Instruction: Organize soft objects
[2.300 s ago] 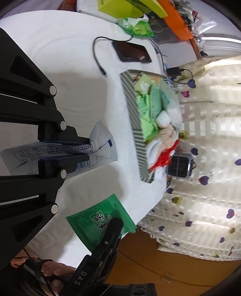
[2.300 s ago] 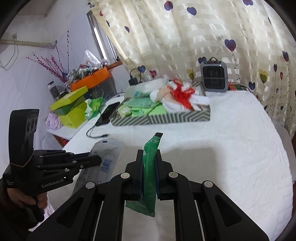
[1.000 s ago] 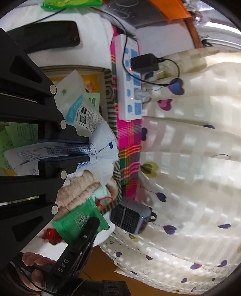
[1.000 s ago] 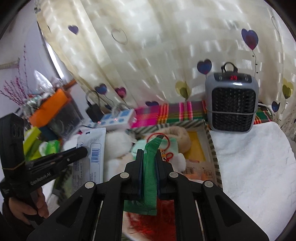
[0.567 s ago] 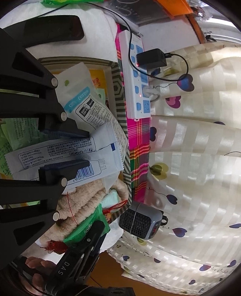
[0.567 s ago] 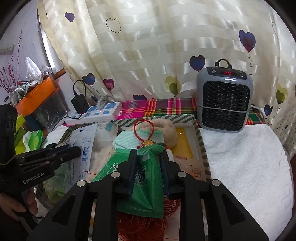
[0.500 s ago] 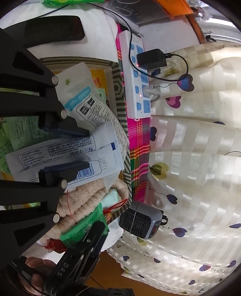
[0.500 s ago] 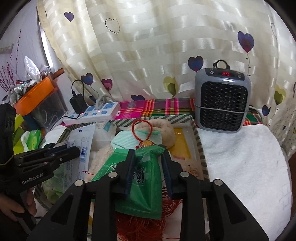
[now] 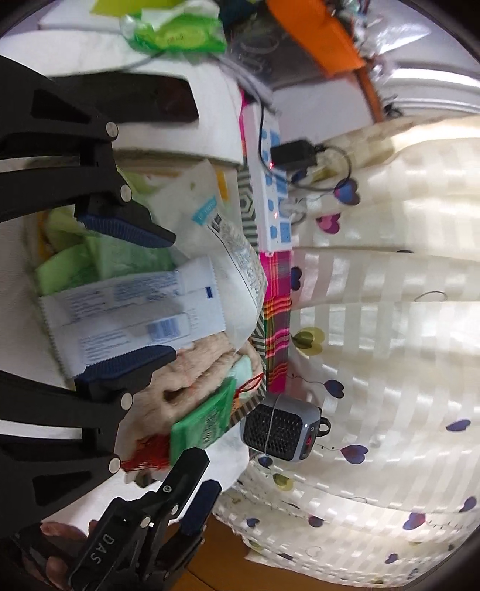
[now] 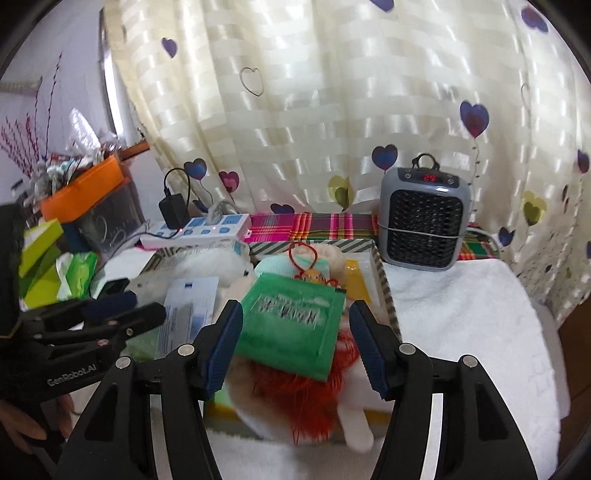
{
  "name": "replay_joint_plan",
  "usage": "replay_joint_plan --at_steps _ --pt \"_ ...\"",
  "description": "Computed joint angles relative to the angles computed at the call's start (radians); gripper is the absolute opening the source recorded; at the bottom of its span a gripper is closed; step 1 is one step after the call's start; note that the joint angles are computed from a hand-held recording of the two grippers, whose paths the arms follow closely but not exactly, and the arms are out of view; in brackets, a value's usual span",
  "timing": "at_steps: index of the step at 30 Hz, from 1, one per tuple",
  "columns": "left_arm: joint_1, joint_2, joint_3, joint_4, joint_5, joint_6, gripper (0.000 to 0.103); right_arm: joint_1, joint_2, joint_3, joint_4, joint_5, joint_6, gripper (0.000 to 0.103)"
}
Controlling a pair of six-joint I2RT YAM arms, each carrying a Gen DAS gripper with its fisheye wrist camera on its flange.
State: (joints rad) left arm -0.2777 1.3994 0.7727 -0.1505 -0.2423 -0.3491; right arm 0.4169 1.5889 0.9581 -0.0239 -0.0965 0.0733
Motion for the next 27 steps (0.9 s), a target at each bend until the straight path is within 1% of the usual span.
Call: replay_joint_plan --at_steps 2,3,7,9,13,16,21,24,27 --pt "-0.031 -0.044 -0.026 -0.028 -0.029 -0.027 0.056 0.014 -0.048 -0.041 -0.003 0.017 -0.004 0.061" --pt "-0.054 -0.061 -0.036 -0.049 -0.059 -0.047 0.056 0.023 -0.081 -0.073 0.001 0.036 0.003 0.061" --pt "-0.127 -0.122 -0.089 -0.093 -0.12 -0.11 0.056 0.034 -0.168 -0.155 -0.015 0.049 0.027 0.061" --pt "-0.174 -0.142 -0.113 -0.122 -0.162 -0.156 0.056 0.045 -0.197 -0.185 -0.034 0.073 0.027 0.061" --pt "-0.242 -0.177 -0.174 -0.149 -0.18 -0.245 0.056 0.068 -0.244 -0.249 -0.075 0.117 0.027 0.061" --pt "-0.304 -0.188 -0.215 -0.18 -0.231 -0.326 0.056 0.081 -0.268 -0.3 -0.09 0.139 0.043 0.061" --pt "-0.375 -0.156 -0.255 -0.221 -0.27 -0.434 0.056 0.11 -0.29 -0.377 -0.099 0.158 0.046 0.061" --pt "-0.394 -0.145 -0.279 -0.218 -0.248 -0.477 0.056 0.115 -0.303 -0.405 -0.113 0.15 0.065 0.061" --pt "-0.408 -0.123 -0.295 -0.201 -0.233 -0.506 0.056 0.121 -0.295 -0.409 -0.13 0.178 0.069 0.061"
